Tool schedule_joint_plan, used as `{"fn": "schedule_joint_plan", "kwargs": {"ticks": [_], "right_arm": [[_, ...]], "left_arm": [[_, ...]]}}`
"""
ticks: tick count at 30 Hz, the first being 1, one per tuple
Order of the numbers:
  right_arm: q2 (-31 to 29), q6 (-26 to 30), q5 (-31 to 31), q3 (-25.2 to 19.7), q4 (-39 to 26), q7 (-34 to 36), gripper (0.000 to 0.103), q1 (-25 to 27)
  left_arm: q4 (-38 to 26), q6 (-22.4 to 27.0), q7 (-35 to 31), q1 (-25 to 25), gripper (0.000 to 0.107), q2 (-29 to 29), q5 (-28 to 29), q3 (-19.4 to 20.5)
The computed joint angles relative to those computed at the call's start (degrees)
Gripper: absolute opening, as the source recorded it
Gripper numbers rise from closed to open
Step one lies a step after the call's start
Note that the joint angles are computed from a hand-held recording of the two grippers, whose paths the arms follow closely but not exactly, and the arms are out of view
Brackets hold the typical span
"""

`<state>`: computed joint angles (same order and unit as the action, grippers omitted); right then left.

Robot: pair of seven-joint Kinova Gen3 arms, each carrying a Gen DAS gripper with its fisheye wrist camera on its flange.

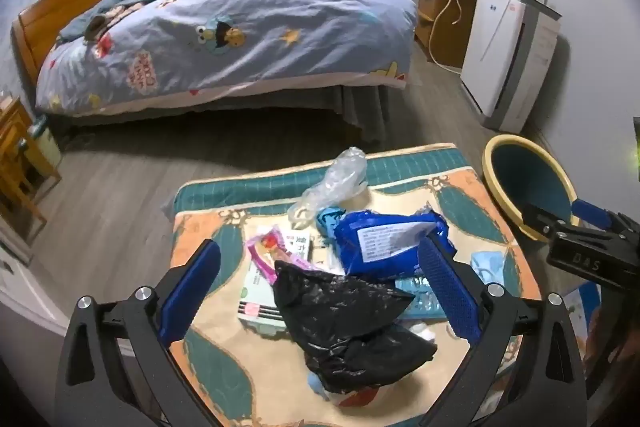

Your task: Collect trash

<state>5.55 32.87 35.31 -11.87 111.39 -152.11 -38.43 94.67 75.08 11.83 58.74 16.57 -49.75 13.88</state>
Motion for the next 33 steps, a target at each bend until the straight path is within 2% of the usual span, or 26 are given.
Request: {"fn": "schedule_joint_plan", "kwargs": {"ticks": [7,12,33], "right_arm": [[0.09,0.52,1.31,-0.07,0.02,-0.44,0.098,-0.30],[-1.10,1.12,0.67,-0.60,0.16,0.59,0.098,-0.04],[0.09,1.04,1.74,-0.35,-0.07,-0.07,0.098,-0.64]], "left_arm": [[2.67,-2.27,1.89,-0.66,0.098,-0.66,0.34,-0.17],[-0.05,0.18,-0.05,-0.25,0.098,1.28,0.92,-0.30],[0.07,0.15,0.03,-0.15,0.098,0.64,1.51,-0.40]]}}
